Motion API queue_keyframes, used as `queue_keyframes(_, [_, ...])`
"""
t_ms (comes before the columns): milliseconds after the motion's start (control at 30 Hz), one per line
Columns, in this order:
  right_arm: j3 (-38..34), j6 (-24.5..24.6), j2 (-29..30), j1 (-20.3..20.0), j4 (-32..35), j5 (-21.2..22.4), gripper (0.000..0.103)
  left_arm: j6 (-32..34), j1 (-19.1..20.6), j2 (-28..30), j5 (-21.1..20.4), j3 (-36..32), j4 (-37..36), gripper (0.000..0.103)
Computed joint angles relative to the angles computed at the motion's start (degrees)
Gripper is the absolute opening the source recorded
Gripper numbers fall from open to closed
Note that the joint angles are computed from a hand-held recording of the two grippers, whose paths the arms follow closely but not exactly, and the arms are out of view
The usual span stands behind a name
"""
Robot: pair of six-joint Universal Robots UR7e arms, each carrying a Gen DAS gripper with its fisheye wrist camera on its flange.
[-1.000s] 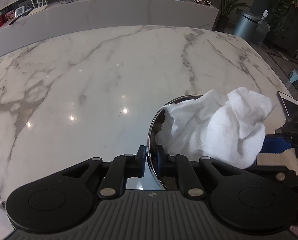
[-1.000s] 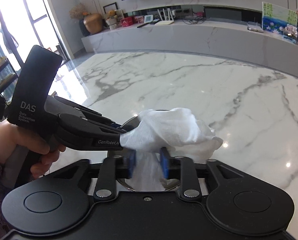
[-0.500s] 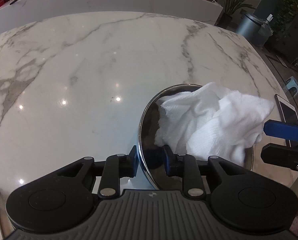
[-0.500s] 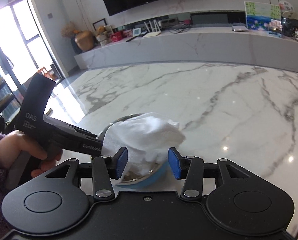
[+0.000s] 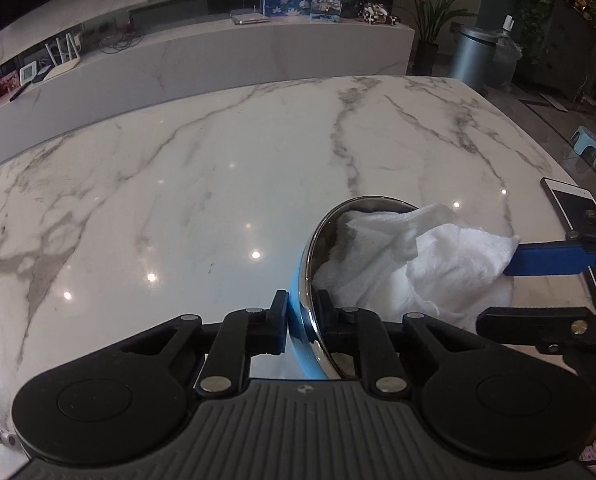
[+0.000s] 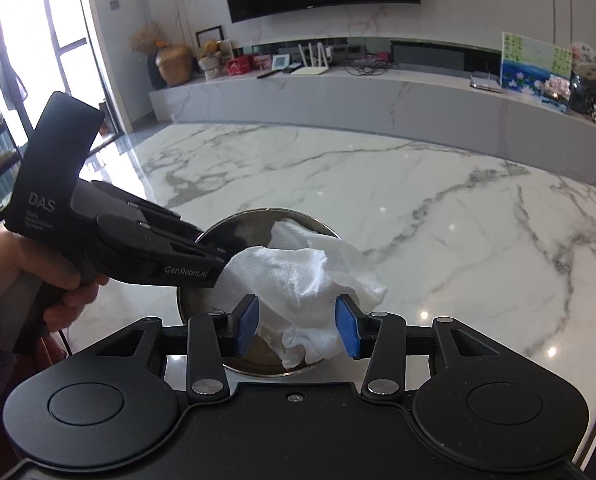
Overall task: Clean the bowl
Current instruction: 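Lower the white cloth held in the right tool into the bowl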
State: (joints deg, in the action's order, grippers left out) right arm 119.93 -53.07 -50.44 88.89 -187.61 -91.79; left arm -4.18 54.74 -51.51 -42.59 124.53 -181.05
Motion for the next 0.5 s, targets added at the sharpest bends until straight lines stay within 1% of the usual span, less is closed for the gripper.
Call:
queue_keyframes(167, [-2.5, -1.9, 2.7, 0.4, 1.4, -2.0, 0.042, 0.2, 0.1, -0.2, -0.6, 0.1, 0.0, 0.012])
queue_keyframes(267, [-2.9, -3.1, 3.9, 0.6, 0.8, -2.7, 0.043, 0.2, 0.2, -0.4, -0.9, 0.2, 0.2, 0.013])
queue_keyframes(433, [-4.1, -3.3, 5.9, 1.1, 0.4, -4.4, 0.043, 1.1, 0.0, -0.2, -0.8, 0.5, -0.6, 0.013])
queue_keyframes(500, [-4.4, -3.6, 6.9, 1.4, -0.6, -5.4, 0.045, 1.5, -0.1, -0.2, -0.9, 0.6, -1.0, 0.013])
